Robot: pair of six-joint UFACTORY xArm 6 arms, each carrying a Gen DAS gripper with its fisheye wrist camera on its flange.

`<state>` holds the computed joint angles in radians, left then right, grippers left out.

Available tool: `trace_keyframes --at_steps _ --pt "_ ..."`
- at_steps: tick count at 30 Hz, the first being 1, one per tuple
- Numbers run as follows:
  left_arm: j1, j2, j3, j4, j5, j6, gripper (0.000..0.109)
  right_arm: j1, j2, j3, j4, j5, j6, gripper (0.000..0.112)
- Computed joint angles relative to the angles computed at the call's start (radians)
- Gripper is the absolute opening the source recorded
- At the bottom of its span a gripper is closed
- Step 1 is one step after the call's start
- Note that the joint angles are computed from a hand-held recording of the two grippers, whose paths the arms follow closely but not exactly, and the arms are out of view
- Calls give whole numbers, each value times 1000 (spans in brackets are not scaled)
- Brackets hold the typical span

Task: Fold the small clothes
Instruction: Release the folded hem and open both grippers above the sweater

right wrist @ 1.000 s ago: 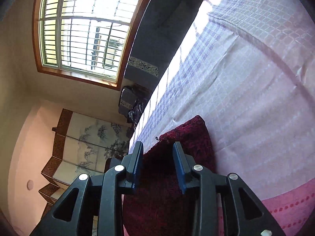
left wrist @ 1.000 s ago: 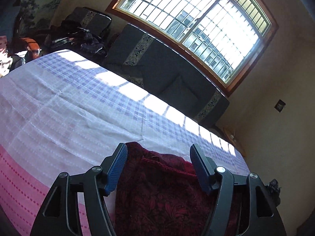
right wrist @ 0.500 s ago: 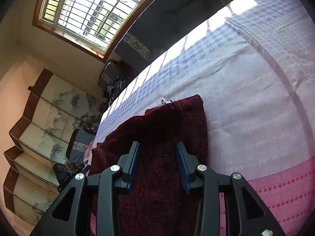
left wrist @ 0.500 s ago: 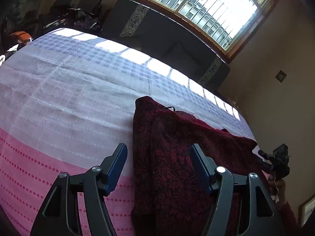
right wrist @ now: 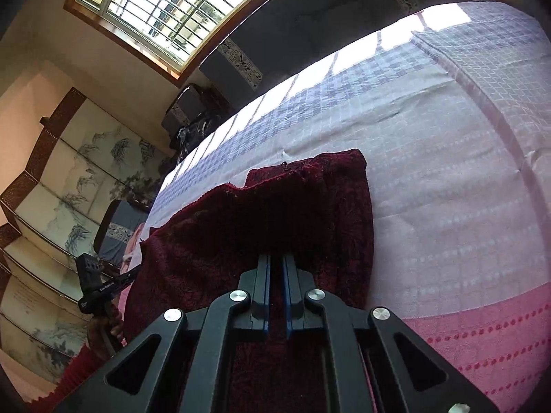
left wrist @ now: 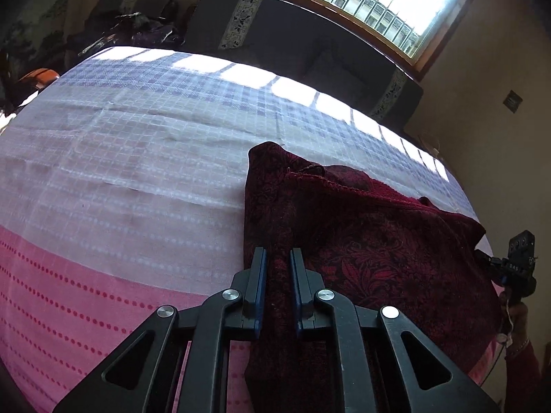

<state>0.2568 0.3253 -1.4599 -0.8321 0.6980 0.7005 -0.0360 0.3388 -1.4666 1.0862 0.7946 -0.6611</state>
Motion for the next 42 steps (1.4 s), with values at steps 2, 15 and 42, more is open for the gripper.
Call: trace_keyframes --at_steps 2,15,42 --pt "6 -11 13 -3 12 -6 14 -9 17 -7 8 14 27 7" --pt "98 -337 371 -96 198 125 46 -83 -391 445 36 129 -141 52" --pt "117 -587 606 -121 8 181 41 -91 -594 645 -53 -10 -109 25"
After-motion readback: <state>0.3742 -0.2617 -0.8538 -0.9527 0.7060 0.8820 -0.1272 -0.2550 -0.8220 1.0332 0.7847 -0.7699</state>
